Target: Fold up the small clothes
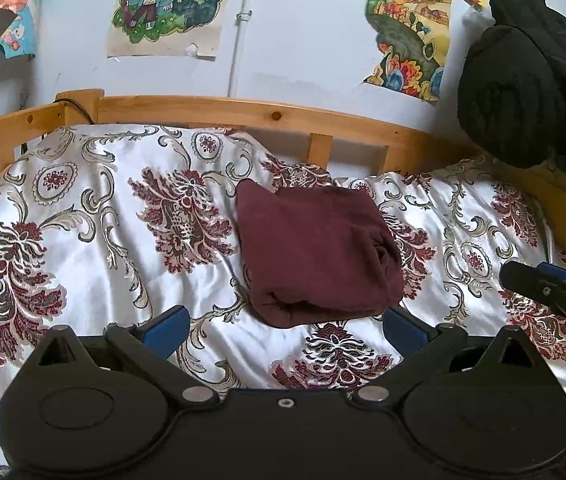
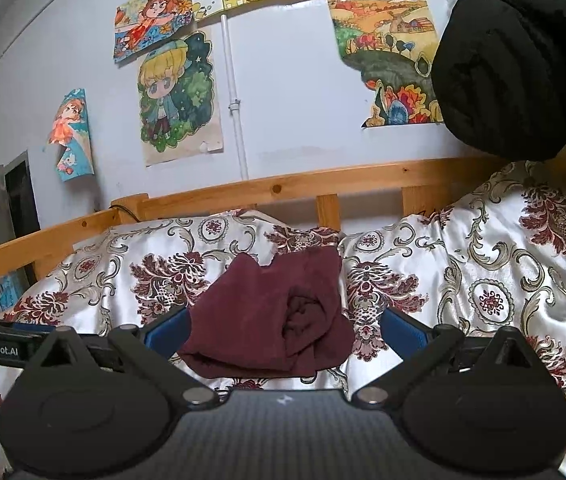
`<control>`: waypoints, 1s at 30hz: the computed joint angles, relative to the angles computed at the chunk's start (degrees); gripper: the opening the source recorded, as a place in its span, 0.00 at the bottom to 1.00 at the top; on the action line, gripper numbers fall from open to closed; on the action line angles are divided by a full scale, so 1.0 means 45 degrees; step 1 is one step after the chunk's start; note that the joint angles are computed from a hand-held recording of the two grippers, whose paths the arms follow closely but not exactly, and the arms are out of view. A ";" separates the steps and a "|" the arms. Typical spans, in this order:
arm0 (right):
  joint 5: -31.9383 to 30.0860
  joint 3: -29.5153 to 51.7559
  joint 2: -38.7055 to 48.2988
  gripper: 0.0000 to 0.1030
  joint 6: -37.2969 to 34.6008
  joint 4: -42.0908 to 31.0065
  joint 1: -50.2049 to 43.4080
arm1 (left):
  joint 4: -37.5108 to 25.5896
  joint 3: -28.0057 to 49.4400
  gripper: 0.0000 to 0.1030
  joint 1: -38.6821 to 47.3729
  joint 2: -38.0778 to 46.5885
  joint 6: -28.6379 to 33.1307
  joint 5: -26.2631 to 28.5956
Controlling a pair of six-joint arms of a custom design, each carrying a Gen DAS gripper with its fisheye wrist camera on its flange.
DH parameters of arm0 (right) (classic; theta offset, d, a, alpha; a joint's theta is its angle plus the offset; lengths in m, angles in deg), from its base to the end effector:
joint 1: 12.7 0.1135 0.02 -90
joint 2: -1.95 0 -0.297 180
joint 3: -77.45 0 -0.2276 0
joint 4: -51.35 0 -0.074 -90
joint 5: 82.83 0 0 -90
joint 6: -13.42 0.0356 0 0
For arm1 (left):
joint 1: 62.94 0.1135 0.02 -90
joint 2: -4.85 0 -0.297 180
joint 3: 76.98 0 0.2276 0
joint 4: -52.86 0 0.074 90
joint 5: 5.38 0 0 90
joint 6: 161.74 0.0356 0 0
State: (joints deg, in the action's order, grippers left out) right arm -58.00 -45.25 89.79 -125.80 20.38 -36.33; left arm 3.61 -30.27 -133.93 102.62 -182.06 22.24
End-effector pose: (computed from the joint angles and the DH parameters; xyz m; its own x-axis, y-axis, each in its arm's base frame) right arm 0.2395 -0.0695 0.2165 -0.3531 -0.1926 -0.9156 -0.7588 0.6314 0.1598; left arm 0.0907 -0.1665 0.1417 -0.3482 -0.3240 -0.8796 -0.4707 0.8719 -0.1349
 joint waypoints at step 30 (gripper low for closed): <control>0.0074 0.0234 0.0167 1.00 -0.0243 -0.0429 -0.0112 | -0.0137 0.0003 0.99 -0.0083 0.0088 -0.0760 0.0327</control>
State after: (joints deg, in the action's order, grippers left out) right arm -57.66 -44.20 90.54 -126.89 18.45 -36.84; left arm 2.99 -30.26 -134.31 103.02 -185.49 23.72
